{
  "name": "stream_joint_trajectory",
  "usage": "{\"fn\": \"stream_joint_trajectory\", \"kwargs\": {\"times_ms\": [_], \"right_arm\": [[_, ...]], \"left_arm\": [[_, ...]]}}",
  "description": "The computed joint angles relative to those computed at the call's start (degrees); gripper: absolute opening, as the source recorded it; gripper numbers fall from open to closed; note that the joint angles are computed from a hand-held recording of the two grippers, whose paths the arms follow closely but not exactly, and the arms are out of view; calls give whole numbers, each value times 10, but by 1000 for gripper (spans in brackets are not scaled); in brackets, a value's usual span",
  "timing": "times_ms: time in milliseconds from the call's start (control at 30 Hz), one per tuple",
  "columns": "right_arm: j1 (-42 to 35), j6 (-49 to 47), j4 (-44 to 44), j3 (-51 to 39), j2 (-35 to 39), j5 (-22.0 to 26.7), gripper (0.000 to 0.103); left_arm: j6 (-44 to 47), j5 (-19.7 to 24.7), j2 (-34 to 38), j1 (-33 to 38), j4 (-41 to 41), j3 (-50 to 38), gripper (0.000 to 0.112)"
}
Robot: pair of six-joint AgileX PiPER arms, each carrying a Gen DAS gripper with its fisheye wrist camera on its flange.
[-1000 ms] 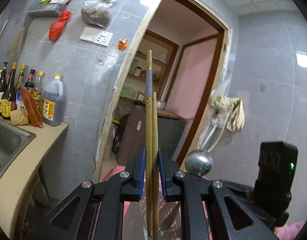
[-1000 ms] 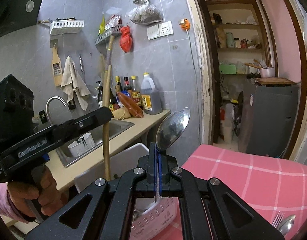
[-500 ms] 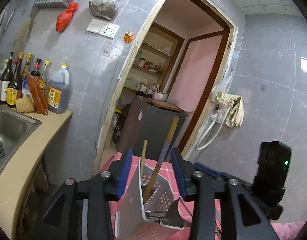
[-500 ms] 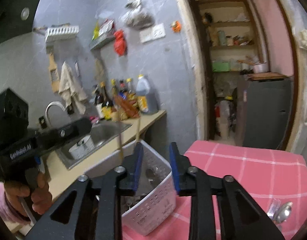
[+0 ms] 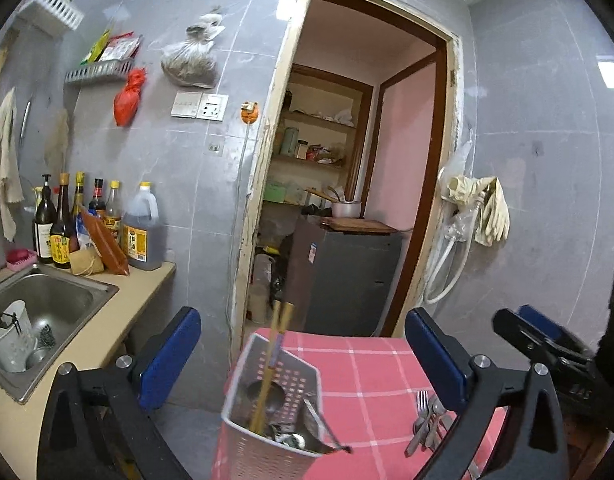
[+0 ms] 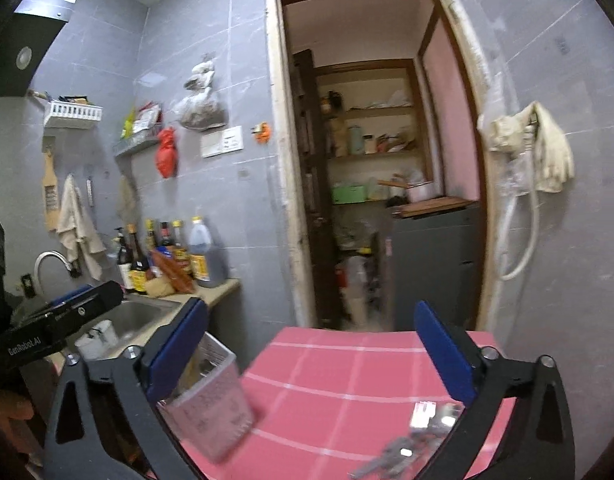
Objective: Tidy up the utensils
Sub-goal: 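Move both grippers back toward the remaining forks and spoons, then grasp a silver spoon with the left gripper while the right gripper grasps a silver fork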
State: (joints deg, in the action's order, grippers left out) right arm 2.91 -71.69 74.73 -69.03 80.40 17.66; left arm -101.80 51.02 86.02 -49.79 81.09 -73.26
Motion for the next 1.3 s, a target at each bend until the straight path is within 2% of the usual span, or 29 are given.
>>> {"fn": "stream_joint_trajectory", "kwargs": {"times_ms": [233, 400, 533, 667, 967, 1233, 1267, 1300], "right_arm": [[-95, -45, 10, 59, -37, 29, 102], [-171, -92, 31, 87, -37, 73, 102], [-216, -102, 25, 81, -9, 101, 102], [-247, -93, 5, 61, 32, 130, 102], [-282, -65, -47, -10, 154, 212, 102], [-271, -71, -50, -37, 236, 236, 101], [-270, -66, -57, -42, 244, 242, 100], [-268, -52, -70, -55, 257, 256, 94]], "left_arm": [[-12, 50, 77, -69, 18, -45, 103], [-5, 45, 128, -92, 14, -83, 103], [20, 27, 172, -95, -6, -120, 103], [66, 0, 215, -85, -51, -165, 103], [201, -71, 307, -36, -208, -261, 103], [295, -79, 375, -3, -320, -331, 103], [314, -76, 382, 2, -341, -343, 103], [327, -79, 387, 6, -358, -350, 103]]}}
